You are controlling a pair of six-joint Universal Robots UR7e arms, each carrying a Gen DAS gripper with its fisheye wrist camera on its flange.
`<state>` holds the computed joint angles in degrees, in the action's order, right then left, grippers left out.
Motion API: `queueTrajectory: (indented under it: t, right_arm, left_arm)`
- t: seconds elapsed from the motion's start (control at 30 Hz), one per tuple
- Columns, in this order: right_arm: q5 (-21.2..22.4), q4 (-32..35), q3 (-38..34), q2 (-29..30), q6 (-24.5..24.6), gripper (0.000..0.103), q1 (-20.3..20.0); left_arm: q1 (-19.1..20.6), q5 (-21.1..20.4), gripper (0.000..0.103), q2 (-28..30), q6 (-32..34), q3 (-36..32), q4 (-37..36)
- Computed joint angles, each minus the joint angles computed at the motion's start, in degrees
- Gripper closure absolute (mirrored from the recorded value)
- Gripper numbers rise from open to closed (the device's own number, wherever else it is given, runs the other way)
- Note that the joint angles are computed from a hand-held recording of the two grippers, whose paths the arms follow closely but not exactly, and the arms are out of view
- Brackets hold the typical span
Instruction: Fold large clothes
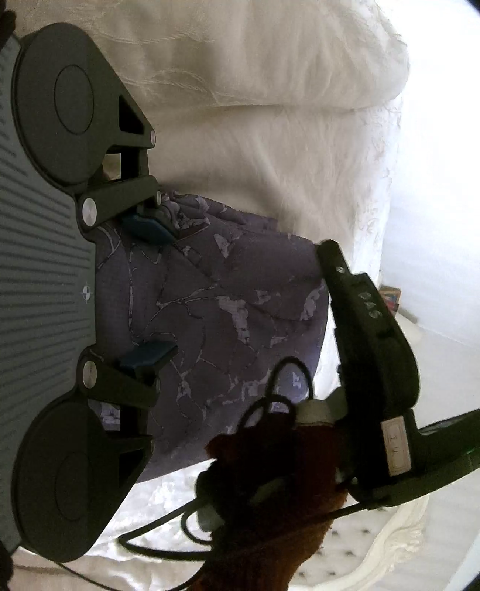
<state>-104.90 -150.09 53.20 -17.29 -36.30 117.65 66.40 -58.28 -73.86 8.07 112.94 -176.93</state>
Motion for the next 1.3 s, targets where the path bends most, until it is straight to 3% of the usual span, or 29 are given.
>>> queueTrajectory:
  t: [0.1, 0.23, 0.3, 0.37, 0.43, 0.5, 0.57, 0.7, 0.8, 0.93, 0.97, 1.03, 1.1, 1.23, 1.3]
  right_arm:
    - [-1.14, -0.36, -3.06, 2.07, 0.71, 0.098, -0.27]
    - [-5.01, 0.90, -9.16, 6.29, 5.12, 0.100, -1.29]
    - [-4.51, 1.47, -10.19, 6.64, 8.80, 0.100, -2.02]
    - [-2.56, -2.16, -6.92, 4.67, 10.08, 0.100, -2.41]
    - [-0.99, -5.98, -2.35, 1.59, 11.55, 0.084, -2.58]
    - [-0.12, -11.10, 3.53, -2.33, 12.09, 0.041, -2.77]
    - [0.76, -15.84, 9.59, -6.49, 11.93, 0.022, -3.19]
    - [-3.13, -25.32, 20.23, -13.45, 8.81, 0.023, -3.39]
    - [-6.67, -31.73, 26.77, -17.26, 6.14, 0.023, -3.68]
    - [-8.61, -36.88, 31.46, -19.90, 8.35, 0.023, -4.93]
    - [-8.88, -37.58, 31.98, -20.12, 9.33, 0.026, -5.28]
    - [-9.24, -37.84, 32.08, -20.08, 11.45, 0.042, -5.81]
    - [-9.35, -37.37, 31.70, -19.65, 12.76, 0.066, -6.24]
    - [-9.81, -34.85, 29.44, -17.04, 11.91, 0.069, -6.36]
    - [-10.86, -32.26, 27.82, -15.20, 11.36, 0.069, -6.29]
  left_arm:
    - [-0.34, 0.38, 0.046, -0.59, -1.12, 0.97, -0.46]
    - [-0.22, 0.06, 0.046, -1.35, -2.76, 1.29, 1.09]
    - [-0.32, 0.11, 0.046, -1.73, -3.20, 1.52, 1.25]
    - [-0.53, 0.13, 0.046, -2.14, -3.25, 1.87, 1.10]
    - [-0.74, -0.29, 0.046, -2.48, -2.50, 2.29, 0.05]
    - [-1.26, 0.19, 0.046, -2.54, -1.26, 2.51, -0.84]
    - [-2.41, 1.78, 0.046, -2.62, 0.80, 2.59, -1.81]
    - [-5.44, 4.77, 0.041, -3.04, 4.84, 2.18, -2.93]
    - [-6.42, 4.14, 0.035, -2.68, 8.05, 0.48, -2.74]
    - [-5.82, 1.73, 0.034, 0.34, 9.95, -4.71, -0.66]
    - [-5.47, 1.42, 0.034, 1.63, 10.81, -6.42, -0.30]
    - [-4.55, 1.50, 0.034, 4.34, 11.96, -9.86, 1.09]
    - [-3.64, 2.35, 0.034, 6.15, 11.08, -12.32, 3.01]
    - [-1.22, 8.15, 0.034, 10.19, 6.64, -16.86, 9.21]
    - [0.74, 7.60, 0.029, 10.87, 2.86, -18.39, 14.10]
